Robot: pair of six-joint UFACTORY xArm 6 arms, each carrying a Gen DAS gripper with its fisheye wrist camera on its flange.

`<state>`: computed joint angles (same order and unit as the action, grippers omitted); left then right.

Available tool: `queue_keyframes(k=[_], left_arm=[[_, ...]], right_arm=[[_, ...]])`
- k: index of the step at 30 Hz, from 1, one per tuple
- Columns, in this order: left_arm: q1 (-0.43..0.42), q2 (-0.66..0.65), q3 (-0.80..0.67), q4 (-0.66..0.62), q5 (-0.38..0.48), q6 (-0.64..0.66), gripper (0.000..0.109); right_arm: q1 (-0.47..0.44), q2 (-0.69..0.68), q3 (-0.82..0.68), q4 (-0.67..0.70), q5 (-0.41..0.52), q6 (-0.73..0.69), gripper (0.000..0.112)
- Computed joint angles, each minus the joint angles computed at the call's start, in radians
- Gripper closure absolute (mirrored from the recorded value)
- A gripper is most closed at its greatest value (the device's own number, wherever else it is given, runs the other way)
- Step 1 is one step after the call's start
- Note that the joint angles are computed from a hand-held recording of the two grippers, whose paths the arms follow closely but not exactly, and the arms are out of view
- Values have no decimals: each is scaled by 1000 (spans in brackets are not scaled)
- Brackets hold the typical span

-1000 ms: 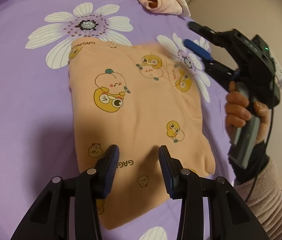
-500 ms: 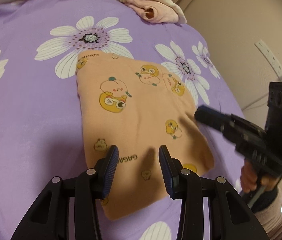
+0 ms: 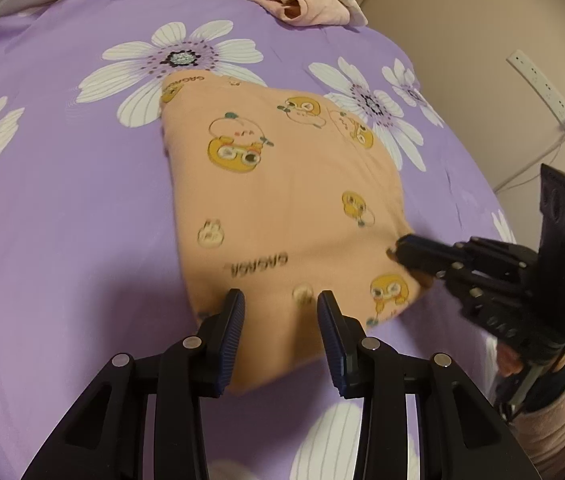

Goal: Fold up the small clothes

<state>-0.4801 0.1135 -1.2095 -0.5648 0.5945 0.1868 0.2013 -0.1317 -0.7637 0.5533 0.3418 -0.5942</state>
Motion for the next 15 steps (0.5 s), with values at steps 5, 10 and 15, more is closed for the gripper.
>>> queue_keyframes(k=[5, 10, 15], left_arm=[[-8, -38, 69, -8, -28, 5, 70], [3, -53, 81, -72, -17, 20, 70], [25, -109, 129, -112, -8, 2, 68]], right_arm=[[2, -50, 50, 5, 4, 15, 102], [2, -30, 66, -10, -12, 60, 102], [-18, -82, 77, 95, 47, 0, 89]])
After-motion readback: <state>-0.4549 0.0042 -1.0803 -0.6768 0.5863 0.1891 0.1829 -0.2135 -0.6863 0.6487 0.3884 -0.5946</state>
